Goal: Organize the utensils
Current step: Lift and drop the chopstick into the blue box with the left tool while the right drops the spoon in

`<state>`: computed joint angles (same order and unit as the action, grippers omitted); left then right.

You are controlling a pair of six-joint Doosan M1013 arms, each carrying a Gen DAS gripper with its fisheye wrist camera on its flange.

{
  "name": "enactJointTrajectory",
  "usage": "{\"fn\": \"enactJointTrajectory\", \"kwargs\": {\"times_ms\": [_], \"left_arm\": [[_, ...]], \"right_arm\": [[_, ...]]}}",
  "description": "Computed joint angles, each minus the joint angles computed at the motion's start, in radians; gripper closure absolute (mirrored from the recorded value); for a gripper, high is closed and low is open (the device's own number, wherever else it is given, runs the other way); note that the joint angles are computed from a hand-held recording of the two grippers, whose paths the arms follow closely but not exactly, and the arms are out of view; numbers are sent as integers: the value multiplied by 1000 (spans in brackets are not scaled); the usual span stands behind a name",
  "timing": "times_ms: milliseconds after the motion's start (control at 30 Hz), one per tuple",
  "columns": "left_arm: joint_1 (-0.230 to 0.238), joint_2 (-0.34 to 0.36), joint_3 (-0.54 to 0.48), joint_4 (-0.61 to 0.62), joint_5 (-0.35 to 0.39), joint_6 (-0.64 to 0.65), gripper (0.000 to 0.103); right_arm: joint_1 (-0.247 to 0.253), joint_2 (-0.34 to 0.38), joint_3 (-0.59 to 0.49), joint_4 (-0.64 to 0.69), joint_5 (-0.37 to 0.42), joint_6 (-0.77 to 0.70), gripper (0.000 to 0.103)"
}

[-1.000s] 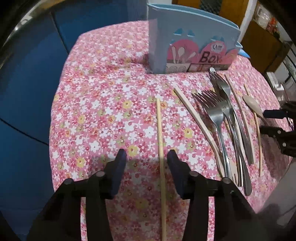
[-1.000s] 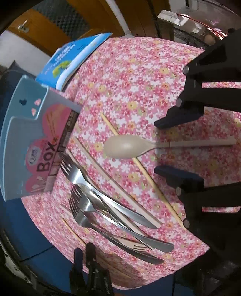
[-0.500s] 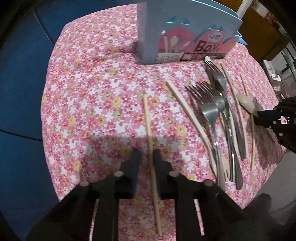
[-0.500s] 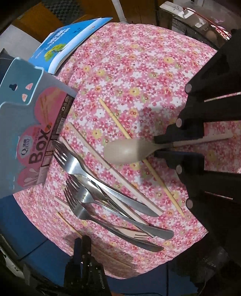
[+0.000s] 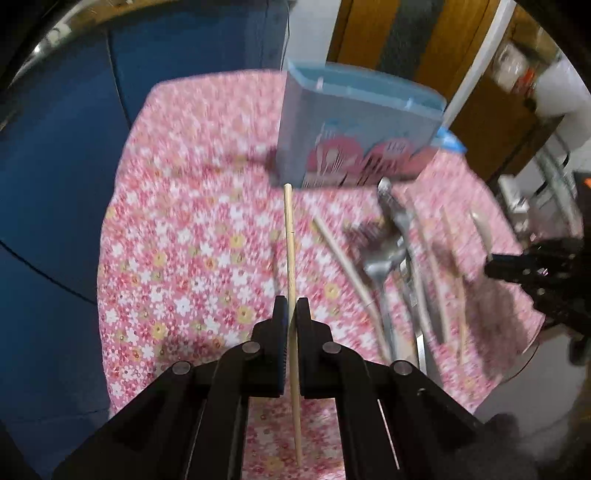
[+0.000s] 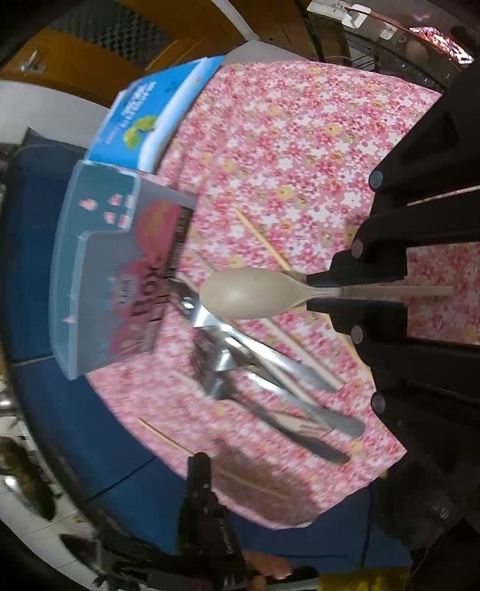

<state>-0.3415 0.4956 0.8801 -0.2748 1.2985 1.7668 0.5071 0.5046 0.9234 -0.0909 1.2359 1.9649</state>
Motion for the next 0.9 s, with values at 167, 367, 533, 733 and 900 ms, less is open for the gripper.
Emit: {"fn": "enactJointTrajectory", "kwargs": {"times_ms": [167,367,533,733,900], "left_arm": [[5,-59,74,-44,-198,10,101],[3,-44,34,-78,-315,-21,101],[1,-10,-34,-103,-360,-55,101],[-7,55,-150,-94,-382,-103,101],[-20,100,-234,-52,-443,-152,101]], "right_arm": [[17,-63,83,-109,-186,94,95],[20,-99,120,-228,-336,224,95],[14,-77,70,-285,-372,264,95],[-4,-42,-8,-317,-372,263,95],[-19,-17,-66,-346,-368,263,95]]}}
